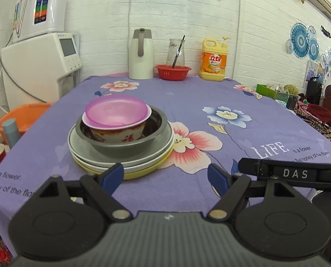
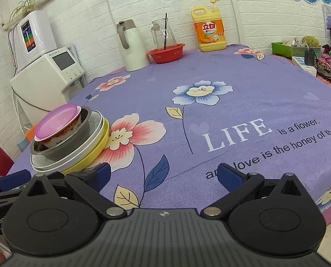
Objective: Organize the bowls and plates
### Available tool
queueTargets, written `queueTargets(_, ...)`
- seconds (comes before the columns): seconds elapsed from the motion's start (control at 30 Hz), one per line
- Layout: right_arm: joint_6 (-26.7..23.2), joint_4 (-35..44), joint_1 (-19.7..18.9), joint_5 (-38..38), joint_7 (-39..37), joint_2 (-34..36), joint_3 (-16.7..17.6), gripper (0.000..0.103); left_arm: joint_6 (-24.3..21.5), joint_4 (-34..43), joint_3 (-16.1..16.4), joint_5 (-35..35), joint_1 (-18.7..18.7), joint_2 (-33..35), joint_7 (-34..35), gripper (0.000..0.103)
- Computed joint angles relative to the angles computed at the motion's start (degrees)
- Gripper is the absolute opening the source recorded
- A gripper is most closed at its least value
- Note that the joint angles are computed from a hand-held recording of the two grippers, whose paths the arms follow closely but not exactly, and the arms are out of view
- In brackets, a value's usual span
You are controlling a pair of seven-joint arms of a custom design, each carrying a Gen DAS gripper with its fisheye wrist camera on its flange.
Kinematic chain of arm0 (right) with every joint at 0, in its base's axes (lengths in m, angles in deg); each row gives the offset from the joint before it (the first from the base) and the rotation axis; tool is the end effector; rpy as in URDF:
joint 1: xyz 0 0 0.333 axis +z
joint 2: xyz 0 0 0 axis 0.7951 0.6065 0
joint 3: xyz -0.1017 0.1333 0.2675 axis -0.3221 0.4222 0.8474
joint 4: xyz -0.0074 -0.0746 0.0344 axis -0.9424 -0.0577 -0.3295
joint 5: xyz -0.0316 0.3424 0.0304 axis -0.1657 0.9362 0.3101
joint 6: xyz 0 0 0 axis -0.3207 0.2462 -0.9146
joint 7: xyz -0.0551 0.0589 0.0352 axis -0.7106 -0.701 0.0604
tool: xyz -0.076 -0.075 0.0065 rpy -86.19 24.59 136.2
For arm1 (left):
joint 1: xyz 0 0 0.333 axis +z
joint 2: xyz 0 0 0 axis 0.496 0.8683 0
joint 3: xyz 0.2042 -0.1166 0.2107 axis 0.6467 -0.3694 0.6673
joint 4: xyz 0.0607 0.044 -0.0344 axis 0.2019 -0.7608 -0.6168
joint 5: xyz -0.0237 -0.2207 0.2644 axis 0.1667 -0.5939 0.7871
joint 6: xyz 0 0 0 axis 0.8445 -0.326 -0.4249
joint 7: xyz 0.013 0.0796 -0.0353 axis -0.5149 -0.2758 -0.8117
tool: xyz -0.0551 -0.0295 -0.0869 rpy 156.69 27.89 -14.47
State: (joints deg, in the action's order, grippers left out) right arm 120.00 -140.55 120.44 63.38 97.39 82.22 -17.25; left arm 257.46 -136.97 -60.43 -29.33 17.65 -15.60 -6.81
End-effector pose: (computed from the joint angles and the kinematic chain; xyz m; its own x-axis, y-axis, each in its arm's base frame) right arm 0.6189 0.3125 0.3865 -0.2265 -0.9381 -0.2620 -0.4647 0.3405 -0.8174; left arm 0.6211 -0.2129 0.3908 -0.3924 -0.9188 0.0431 -0.4294 0.1416 -0.8919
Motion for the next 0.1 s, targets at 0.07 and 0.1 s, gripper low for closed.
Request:
queueTargets(0.07, -0.11, 0.18, -0.18, -0.11, -0.19, -0.11, 0.36, 0.103, 0.15, 0.01, -0.76, 0.45, 0.68, 0.03, -0.27, 0.079)
queueTargets(0.1, -0.12, 0.19, -0.11, -0.14, -0.15, -0.08, 0.31, 0.103, 0.14, -0.04, -0.93, 0.49, 0.81, -0.01, -0.45, 0.079)
